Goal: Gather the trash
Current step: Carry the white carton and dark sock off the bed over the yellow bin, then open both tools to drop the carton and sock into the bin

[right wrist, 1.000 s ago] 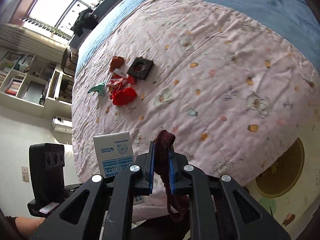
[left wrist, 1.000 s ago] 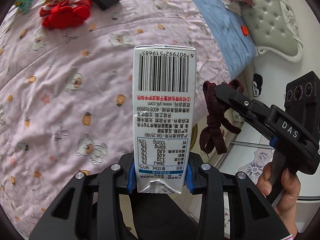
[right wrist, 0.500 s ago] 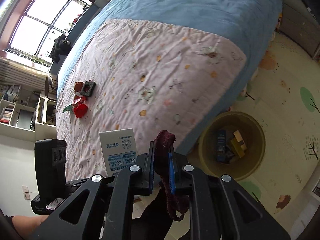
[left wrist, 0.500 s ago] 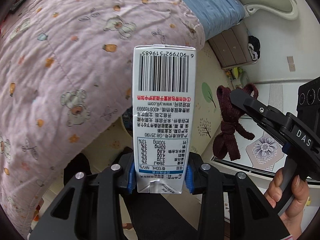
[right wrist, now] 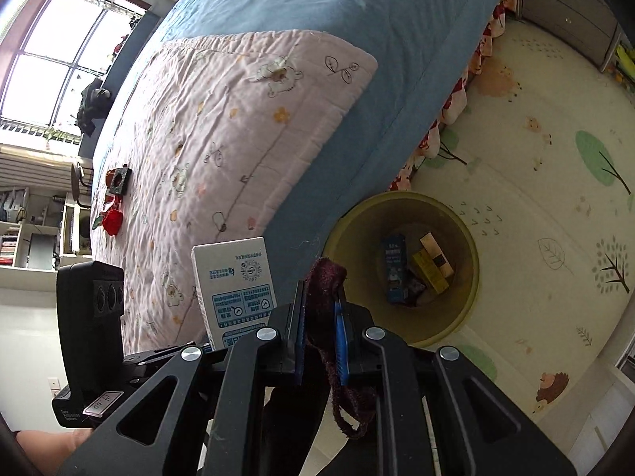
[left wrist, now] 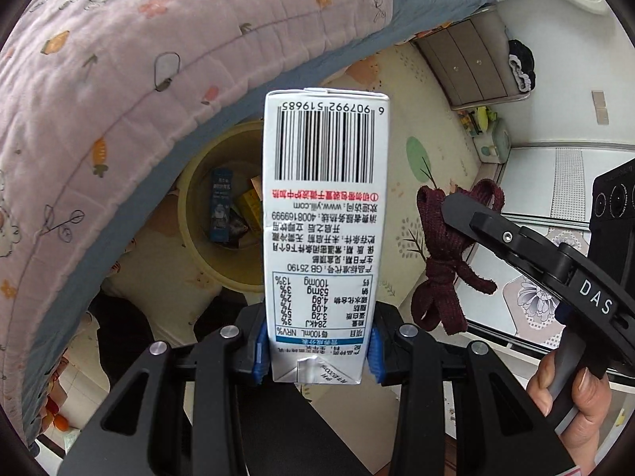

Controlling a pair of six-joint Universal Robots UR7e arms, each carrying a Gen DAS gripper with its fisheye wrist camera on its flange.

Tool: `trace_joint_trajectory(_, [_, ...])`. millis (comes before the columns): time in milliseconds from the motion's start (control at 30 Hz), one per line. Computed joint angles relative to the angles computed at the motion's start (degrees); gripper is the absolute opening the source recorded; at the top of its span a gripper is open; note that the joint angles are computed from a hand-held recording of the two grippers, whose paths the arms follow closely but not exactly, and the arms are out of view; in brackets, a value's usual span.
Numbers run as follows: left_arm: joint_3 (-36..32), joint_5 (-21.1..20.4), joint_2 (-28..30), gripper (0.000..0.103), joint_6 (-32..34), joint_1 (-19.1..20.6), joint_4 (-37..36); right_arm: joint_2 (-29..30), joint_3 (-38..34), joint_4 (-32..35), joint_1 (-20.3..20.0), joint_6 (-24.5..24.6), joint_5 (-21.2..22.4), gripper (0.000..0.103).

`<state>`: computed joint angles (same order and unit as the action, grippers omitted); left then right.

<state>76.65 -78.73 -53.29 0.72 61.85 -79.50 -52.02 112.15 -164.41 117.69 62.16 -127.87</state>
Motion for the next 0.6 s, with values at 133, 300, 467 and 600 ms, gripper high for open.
trace_joint_trajectory(133, [2.2, 1.3, 1.4, 0.038, -1.3, 0.8, -2.4, 0.7, 2.6, -4.6, -2.6, -1.5, 2.2, 0.012])
trace_joint_trajectory(300, [3.6, 2.7, 2.6, 0.038, -1.3, 2.1, -4.3, 1.3, 4.3, -7.0, -5.1, -3.1, 4.5, 0.012])
trace_joint_trajectory(467, [4.3, 3.3, 3.2, 0.038, -1.2, 2.6, -5.6, 1.6, 4.5, -6.8, -6.4, -4.0, 5.2, 0.013])
trace_joint_trajectory(600, [4.6, 3.6, 3.9, 0.038, -1.2, 2.7, -5.6, 1.7, 4.7, -6.3, -7.5, -4.8, 6.0, 0.017])
